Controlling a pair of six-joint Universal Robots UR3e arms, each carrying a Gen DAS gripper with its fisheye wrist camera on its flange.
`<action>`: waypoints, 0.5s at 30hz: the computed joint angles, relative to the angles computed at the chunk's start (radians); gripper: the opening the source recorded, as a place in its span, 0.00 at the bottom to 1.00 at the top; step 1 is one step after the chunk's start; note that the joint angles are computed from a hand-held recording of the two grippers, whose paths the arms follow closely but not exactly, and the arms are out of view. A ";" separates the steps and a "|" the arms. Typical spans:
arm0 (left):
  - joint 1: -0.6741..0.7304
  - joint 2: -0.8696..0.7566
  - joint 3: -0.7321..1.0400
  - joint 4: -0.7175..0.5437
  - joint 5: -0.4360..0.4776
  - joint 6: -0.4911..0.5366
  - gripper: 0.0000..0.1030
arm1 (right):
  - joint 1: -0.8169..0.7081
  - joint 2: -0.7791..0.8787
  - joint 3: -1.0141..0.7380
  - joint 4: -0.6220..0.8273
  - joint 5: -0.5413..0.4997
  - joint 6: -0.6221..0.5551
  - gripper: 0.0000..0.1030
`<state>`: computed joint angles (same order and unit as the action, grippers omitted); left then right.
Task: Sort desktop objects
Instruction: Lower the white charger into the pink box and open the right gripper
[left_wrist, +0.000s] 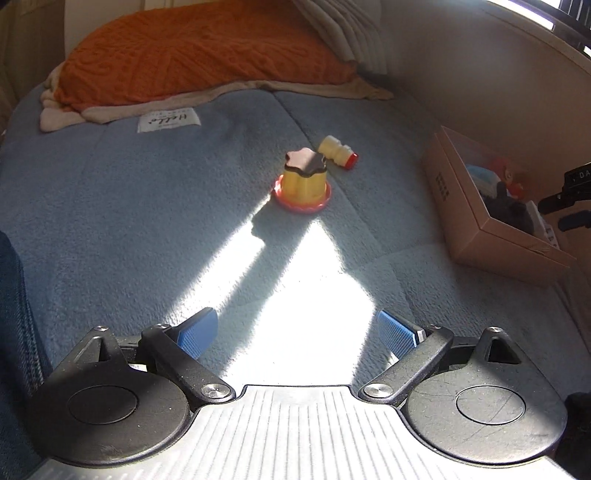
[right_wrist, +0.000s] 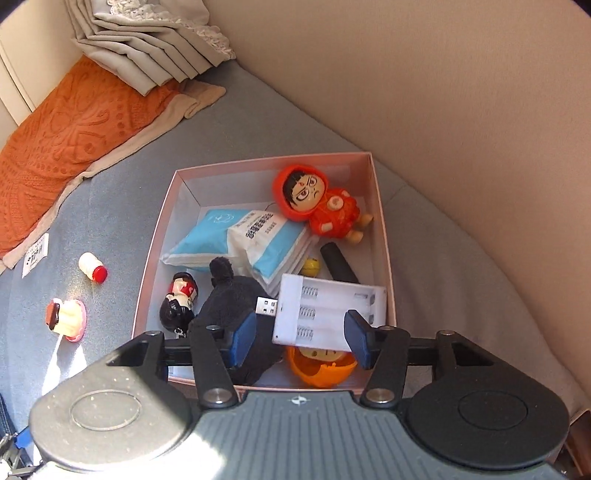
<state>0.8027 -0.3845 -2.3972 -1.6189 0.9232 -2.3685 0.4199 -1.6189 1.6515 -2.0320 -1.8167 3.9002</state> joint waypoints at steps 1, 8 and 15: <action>-0.005 0.002 -0.002 0.000 0.000 0.000 0.94 | -0.005 0.001 0.012 -0.007 0.014 0.009 0.49; -0.077 -0.017 -0.050 0.130 0.035 -0.075 0.94 | -0.040 0.011 0.062 -0.069 0.031 0.032 0.49; -0.115 -0.038 -0.081 0.271 0.081 -0.181 0.97 | 0.136 0.174 -0.133 -0.144 -0.086 -0.075 0.57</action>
<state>0.6876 -0.4226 -2.4787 -1.3481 1.0040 -2.5491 0.5559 -1.4448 1.5181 -2.1761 -1.9024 3.8253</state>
